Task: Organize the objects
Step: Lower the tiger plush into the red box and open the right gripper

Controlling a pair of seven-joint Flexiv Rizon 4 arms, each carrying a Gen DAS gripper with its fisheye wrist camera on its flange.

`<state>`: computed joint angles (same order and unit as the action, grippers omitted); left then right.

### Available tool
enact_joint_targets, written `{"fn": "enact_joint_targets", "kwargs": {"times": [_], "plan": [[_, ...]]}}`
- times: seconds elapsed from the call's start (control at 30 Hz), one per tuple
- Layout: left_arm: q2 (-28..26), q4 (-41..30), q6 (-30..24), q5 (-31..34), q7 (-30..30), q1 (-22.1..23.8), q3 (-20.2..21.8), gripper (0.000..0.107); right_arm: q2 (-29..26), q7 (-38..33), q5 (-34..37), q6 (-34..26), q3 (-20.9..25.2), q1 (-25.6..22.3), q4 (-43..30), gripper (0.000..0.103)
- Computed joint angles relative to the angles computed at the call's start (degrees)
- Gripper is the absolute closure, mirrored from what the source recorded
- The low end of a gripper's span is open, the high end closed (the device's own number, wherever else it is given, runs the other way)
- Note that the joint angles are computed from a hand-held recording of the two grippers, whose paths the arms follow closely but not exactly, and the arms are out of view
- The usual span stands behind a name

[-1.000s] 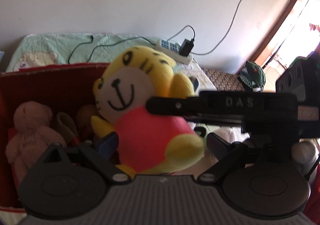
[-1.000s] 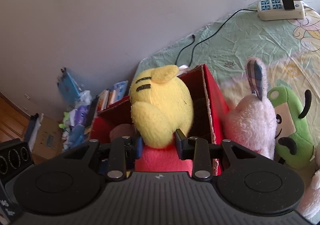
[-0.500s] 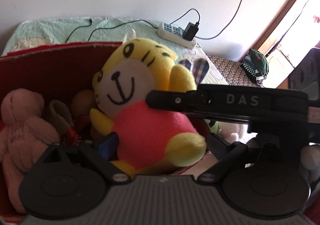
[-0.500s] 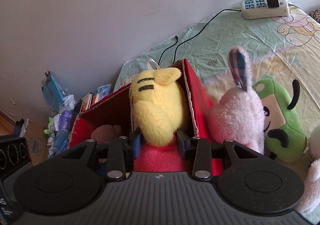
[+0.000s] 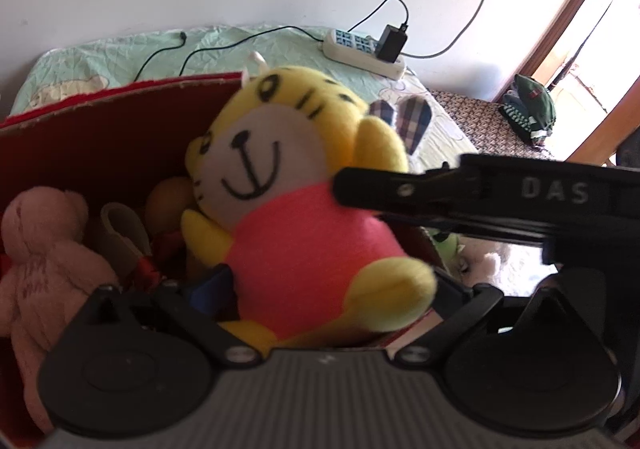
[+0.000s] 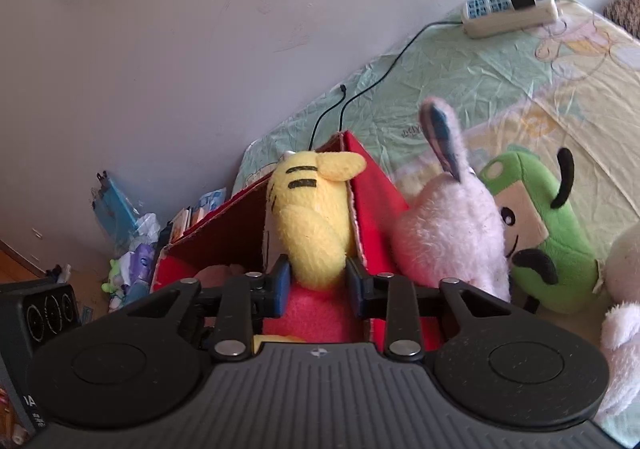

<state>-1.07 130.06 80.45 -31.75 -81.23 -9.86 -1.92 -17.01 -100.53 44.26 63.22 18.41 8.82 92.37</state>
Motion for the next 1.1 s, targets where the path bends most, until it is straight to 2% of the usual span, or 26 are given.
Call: {"fn": "enact_joint_targets", "kwargs": {"times": [0.33, 0.67, 1.1], "plan": [[0.2, -3.3, -3.7, 17.1, -12.2, 1.8, 1.4, 0.008, 0.7, -0.5, -1.0, 2.3, 0.1, 0.6, 1.4, 0.074], [1.7, -3.4, -5.0, 20.6, -16.2, 2.3, 1.5, 0.008, 2.2, -2.3, -1.3, 3.6, 0.2, 0.6, 3.4, 0.073], [4.6, -4.4, -8.1, 31.9, -28.8, 3.7, 0.8, 0.009, 4.3, -6.6, 2.2, 3.4, -0.2, 0.0, 4.8, 0.073]]}}
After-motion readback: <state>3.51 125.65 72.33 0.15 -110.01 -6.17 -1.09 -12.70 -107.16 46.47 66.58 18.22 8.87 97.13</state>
